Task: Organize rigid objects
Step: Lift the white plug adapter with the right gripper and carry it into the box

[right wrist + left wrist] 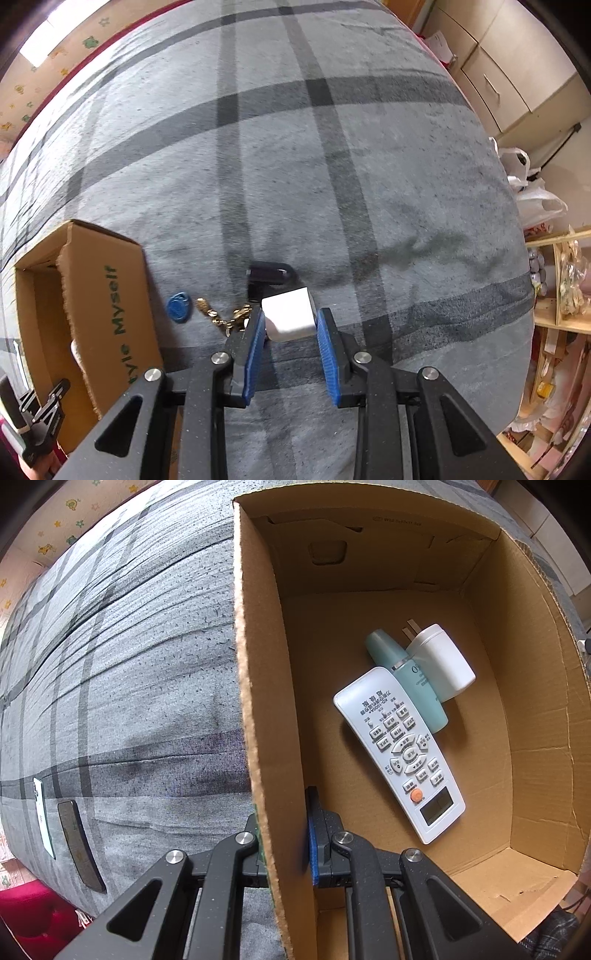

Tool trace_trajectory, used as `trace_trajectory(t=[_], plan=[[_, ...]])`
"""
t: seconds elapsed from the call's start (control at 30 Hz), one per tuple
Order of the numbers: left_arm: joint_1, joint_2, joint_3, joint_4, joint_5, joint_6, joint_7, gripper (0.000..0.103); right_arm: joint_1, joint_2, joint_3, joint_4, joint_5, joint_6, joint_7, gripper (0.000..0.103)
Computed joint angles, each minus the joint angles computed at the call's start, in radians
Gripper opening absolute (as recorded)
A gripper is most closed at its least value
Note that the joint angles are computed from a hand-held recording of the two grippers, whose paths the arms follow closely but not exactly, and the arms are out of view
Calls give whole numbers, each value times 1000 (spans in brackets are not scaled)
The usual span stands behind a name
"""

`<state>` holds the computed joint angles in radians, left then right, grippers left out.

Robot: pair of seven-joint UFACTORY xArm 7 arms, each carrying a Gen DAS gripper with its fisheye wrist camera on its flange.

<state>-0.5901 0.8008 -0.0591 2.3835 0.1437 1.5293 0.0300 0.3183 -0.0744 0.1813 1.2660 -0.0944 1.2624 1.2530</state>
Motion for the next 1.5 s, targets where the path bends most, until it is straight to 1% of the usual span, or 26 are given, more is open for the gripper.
trace_trajectory(t=[0.27, 0.63, 1.07, 1.4, 1.5], plan=[[3, -16, -4, -27, 0, -15, 3, 12, 19, 48, 9, 101, -30, 14, -15, 31], [11, -24, -8, -36, -7, -20, 9, 12, 90, 171, 11, 316, -77, 88, -56, 31], [15, -33, -9, -47, -10, -25, 7, 12, 214, 398, -15, 662, -105, 173, -186, 31], [19, -39, -12, -56, -11, -29, 7, 12, 303, 592, -58, 938, -88, 244, -285, 31], [20, -39, -11, -59, -11, -30, 7, 12, 325, 646, -71, 1003, -75, 261, -304, 31]])
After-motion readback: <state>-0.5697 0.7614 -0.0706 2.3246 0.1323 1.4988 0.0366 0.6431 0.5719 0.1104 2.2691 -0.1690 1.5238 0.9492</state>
